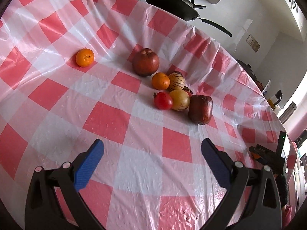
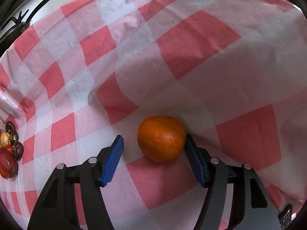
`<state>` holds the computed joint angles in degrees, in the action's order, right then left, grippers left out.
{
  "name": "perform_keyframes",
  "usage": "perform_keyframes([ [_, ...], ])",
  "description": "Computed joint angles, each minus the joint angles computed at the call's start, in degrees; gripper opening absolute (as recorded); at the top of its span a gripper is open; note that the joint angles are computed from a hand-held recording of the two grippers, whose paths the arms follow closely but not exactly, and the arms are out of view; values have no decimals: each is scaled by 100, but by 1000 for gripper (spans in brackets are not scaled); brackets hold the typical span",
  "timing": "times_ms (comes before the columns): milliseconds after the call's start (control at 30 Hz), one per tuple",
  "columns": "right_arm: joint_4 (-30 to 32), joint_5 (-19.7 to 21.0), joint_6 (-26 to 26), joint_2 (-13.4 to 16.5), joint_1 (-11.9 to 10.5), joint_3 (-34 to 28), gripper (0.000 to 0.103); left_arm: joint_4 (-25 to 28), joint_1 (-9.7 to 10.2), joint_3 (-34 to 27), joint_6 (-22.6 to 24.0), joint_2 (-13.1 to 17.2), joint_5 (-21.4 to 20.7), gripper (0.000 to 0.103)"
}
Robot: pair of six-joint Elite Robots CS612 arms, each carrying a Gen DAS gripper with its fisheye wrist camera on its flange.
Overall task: Organize fruits
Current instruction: 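Grasp the tangerine on the tablecloth with the right tool, then grasp the large red mango with the left tool while the right tool holds the tangerine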
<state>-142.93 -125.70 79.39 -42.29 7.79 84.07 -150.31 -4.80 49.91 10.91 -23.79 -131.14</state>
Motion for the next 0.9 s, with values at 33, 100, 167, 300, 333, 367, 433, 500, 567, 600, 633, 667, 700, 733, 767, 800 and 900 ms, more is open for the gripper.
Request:
perform_keyframes([
  [33, -57, 10, -19, -1, -10, 21, 64, 16, -2, -4, 8, -1, 5, 101],
  [100, -125, 21, -49, -12, -18, 62, 63, 53, -3, -9, 37, -1, 0, 101],
  [167, -140, 17, -43, -28, -12, 97, 59, 78, -5, -17, 46, 2, -1, 101],
  [300, -139, -49, 46, -79, 5, 123, 45, 144, 0, -36, 50, 9, -19, 101],
  [333, -111, -80, -17, -77, 37, 106, 45, 147, 0, -41, 38, 10, -21, 101],
  [367, -204, -107, -125, -71, 73, 95, 45, 158, 2, -48, 38, 14, -29, 101],
  [433, -812, -66, -643, -30, 155, 44, 45, 178, 2, -50, 55, 13, -35, 101],
  [500, -1146, -54, -1200, 84, 232, -188, 45, 173, 0, -43, 69, 10, -33, 101],
  [567, -1610, 238, -1758, 262, 264, -471, 45, 144, 0, -23, 84, 2, -42, 101],
  [600, -1798, 386, -1872, 349, 263, -581, 44, 112, 0, -3, 93, -6, -44, 101],
  [633, -1902, 457, -1891, 456, 271, -722, 44, 96, -1, 13, 121, -14, -47, 101],
  [667, -1867, 406, -1807, 542, 296, -858, 44, 57, -1, 55, 190, -34, -60, 101],
  [700, -1894, 341, -1656, 630, 319, -950, 45, 26, -4, 82, 257, -48, -65, 101],
  [733, -1935, 348, -1587, 698, 315, -1020, 45, -21, -10, 130, 359, -74, -57, 101],
  [767, -1969, 400, -1538, 746, 304, -1066, 45, -57, -24, 185, 500, -109, -22, 101],
  [800, -1977, 408, -1555, 749, 303, -1075, 45, -145, -57, 257, 765, -154, 45, 101],
  [900, -2307, 216, -1561, 743, 326, -978, 45, -752, -225, 544, 2141, -299, 299, 101],
])
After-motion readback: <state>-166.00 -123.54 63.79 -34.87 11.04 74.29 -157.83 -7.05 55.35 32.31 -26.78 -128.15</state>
